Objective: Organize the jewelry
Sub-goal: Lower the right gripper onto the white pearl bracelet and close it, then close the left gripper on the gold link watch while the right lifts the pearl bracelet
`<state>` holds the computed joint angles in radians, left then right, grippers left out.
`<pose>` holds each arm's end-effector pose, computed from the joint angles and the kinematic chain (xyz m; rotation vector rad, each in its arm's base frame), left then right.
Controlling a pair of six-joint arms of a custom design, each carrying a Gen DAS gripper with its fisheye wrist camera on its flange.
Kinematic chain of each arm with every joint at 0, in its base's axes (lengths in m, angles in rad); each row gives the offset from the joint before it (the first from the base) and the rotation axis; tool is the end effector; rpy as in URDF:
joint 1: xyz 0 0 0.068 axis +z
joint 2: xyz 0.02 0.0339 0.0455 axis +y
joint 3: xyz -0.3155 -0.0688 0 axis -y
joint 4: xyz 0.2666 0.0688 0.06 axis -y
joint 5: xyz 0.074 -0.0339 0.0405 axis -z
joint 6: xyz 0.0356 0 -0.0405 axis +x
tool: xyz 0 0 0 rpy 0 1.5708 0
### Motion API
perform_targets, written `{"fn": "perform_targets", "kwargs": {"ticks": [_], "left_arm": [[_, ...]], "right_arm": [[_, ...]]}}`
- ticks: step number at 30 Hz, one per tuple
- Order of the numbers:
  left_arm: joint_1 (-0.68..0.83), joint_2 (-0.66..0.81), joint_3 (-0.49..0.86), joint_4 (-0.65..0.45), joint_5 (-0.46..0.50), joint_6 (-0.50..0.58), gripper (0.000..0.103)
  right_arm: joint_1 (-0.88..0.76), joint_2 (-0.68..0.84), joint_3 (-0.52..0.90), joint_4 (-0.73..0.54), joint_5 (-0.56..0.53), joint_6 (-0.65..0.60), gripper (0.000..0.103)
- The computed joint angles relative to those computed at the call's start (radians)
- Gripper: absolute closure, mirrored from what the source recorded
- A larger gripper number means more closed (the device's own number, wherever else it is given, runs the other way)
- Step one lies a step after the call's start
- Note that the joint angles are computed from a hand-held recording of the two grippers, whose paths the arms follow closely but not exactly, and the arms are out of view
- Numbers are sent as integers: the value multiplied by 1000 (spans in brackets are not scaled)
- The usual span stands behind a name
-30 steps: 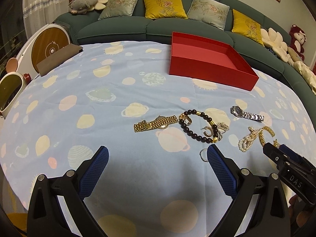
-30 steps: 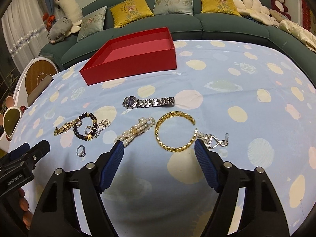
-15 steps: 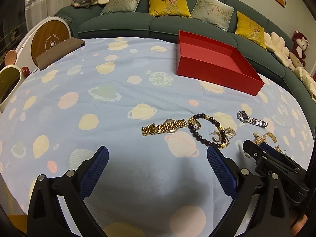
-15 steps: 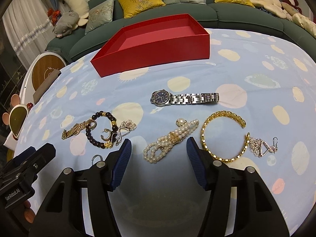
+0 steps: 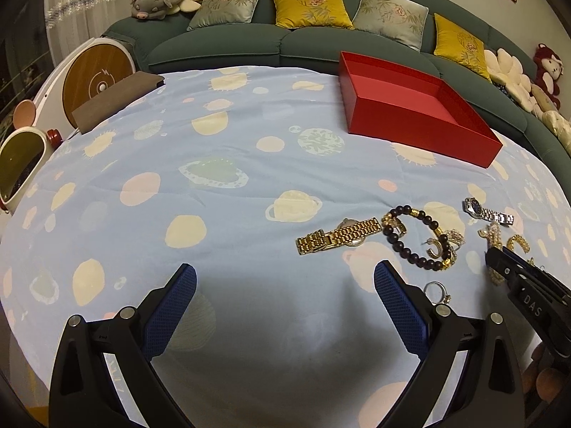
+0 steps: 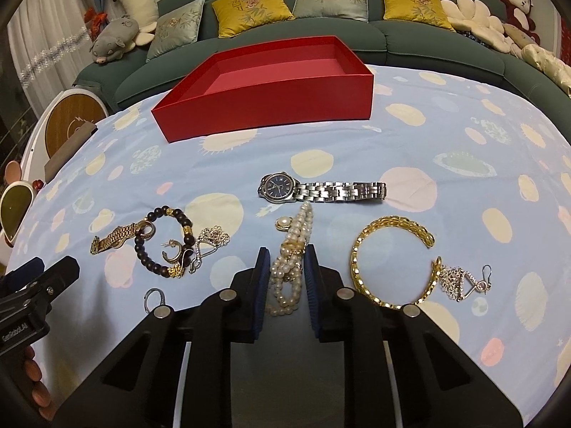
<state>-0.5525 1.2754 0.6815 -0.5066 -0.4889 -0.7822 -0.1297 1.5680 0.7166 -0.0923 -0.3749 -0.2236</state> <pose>0.2049 -0.1067 0.2219 -0.4308 2.4428 0.1180 0.3019 -0.0262 0.1813 -0.2650 2.4353 0.3172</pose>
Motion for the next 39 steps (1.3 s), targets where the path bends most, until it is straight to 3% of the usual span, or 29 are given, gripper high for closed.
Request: {"fn": "perform_targets", "kwargs": {"ticks": [8,13,19,27,29,34,39], "left_arm": [[36,0,-8,36,2,63,6],[85,20,-6,92,57,170,6],[112,89,9,157,107,284,16],[145,184,26,266,190,404,21],[140,185,32,260,200,399,27],[67,185,42,250,162,402,66],[27,176,41,238,161,368,91]], "right_arm": [[-58,-42,2,-70,-88,-45,87],[-88,-90,10,-148,-153,-73,87],[-98,-104,17,-212,-193,-102,87],[-123,-101,28,-249,-219,-119,87],[-127,-101,30,-253,-220,-122,87],[-133,-92,41,-260,-222,-124,87],[-134,-92,42,-262,-220,-126,87]]}}
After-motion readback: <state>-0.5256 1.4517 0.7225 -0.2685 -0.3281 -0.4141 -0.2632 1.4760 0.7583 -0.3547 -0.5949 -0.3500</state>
